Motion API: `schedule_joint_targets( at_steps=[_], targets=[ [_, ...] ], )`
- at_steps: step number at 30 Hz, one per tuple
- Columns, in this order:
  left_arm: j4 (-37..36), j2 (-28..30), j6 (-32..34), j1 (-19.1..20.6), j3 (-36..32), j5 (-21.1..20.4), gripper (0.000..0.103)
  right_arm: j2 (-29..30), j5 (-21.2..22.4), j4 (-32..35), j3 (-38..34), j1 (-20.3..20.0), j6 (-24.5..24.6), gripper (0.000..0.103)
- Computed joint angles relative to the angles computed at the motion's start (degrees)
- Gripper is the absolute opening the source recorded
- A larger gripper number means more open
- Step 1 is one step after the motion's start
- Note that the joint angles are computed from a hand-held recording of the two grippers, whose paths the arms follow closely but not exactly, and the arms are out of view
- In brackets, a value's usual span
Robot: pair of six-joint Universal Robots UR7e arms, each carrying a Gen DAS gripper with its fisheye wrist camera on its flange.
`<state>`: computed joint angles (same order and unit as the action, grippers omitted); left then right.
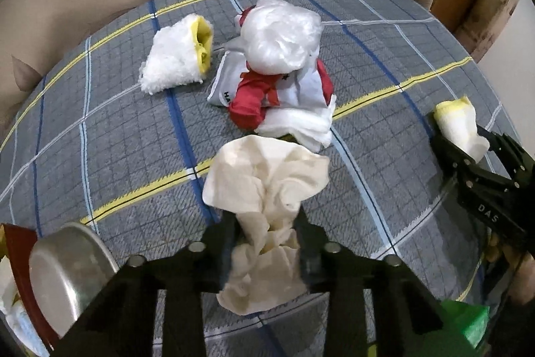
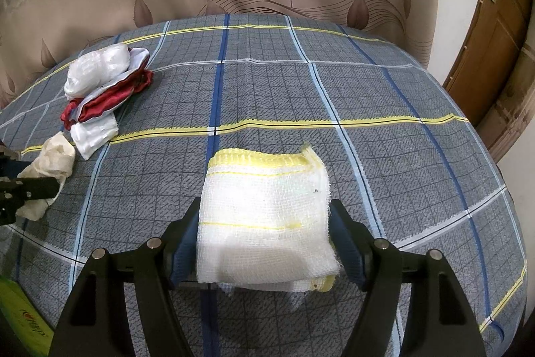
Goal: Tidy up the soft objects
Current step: 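Grasp the crumpled cream cloth with the left gripper while the right gripper holds the gauze cloth, then carry the cream cloth into the gold tray and open the left gripper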
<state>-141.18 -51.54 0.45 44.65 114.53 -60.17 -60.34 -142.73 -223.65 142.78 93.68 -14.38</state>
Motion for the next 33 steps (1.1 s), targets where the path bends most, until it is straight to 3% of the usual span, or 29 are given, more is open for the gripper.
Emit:
schedule_joint_targets(
  at_steps=[6, 17, 33],
  targets=[
    [-0.25, -2.62, -0.92, -0.4, 2.12, 0.37, 0.022, -0.05, 0.05, 0.12, -0.01, 0.0, 0.08, 0.069],
    [-0.09, -10.37, -2.51, -1.9, 7.43, 3.44, 0.022, -0.13, -0.01, 0.28, -0.05, -0.03, 0.22, 0.069],
    [5.95, -22.86, -2.61, -1.72, 11.43, 7.04, 0.022, -0.29, 0.05, 0.6, -0.07, -0.02, 0.42, 0.069]
  ],
)
